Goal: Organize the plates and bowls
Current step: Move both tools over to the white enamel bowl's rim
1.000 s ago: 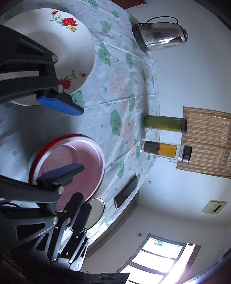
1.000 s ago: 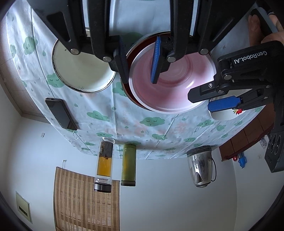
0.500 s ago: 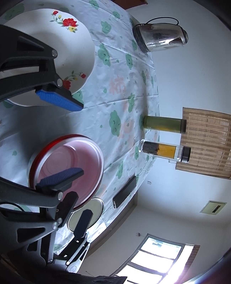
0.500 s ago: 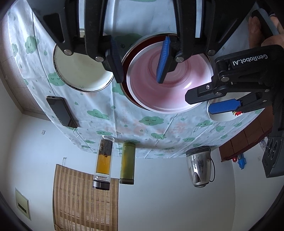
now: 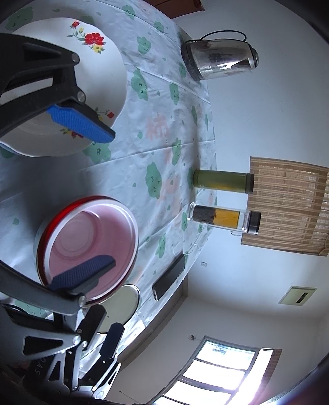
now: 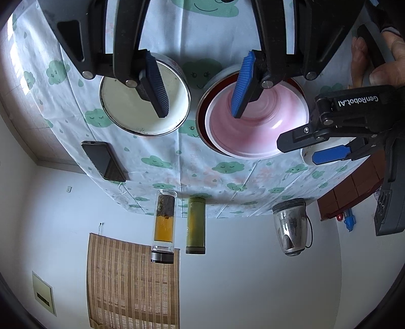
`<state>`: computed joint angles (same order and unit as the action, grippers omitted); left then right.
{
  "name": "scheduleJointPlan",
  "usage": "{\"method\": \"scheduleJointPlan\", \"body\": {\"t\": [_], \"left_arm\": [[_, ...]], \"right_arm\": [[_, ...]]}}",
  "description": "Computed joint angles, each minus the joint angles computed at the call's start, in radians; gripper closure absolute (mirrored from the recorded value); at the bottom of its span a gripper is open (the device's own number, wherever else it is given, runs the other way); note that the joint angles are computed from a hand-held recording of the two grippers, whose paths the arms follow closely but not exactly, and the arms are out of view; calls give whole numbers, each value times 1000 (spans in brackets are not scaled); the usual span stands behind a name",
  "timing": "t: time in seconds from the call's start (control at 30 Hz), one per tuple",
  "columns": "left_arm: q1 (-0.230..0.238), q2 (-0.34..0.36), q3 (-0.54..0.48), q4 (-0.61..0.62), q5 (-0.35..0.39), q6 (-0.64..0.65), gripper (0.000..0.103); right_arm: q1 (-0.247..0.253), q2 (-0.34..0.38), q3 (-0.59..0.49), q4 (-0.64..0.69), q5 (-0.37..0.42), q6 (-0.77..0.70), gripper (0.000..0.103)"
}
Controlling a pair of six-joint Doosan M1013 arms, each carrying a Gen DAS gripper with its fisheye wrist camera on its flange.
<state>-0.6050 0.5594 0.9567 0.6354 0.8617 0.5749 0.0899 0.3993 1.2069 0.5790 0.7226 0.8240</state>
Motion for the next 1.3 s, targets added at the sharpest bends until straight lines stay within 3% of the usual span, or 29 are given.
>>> {"method": "scheduleJointPlan", "body": {"t": [0.23, 0.4, 0.5, 0.67, 0.9, 1.03, 1.17, 1.3], "left_arm": [[-10, -9, 19, 71, -16, -51, 11], [-15, -5, 15, 74, -19, -40, 14], [-17, 2, 4, 47, -22, -2, 23], [-22, 11, -9, 28, -18, 36, 32], [-29, 26, -41, -4, -4, 78, 33], [-45, 54, -98, -42, 10, 189, 48], [-53, 98, -182, -139, 34, 327, 70], [-59, 140, -257, -206, 73, 404, 75]], "right_arm": [[-40, -19, 37, 18, -58, 24, 50], [-60, -5, 25, -87, -97, 162, 50], [-72, 15, 3, -120, -67, 214, 65], [-80, 37, -15, -87, -34, 205, 71], [-79, 64, -52, -69, 5, 204, 86], [-80, 70, -62, -66, 17, 194, 94], [-82, 73, -70, -68, 24, 188, 96], [-81, 72, -71, -94, 16, 185, 97]]}}
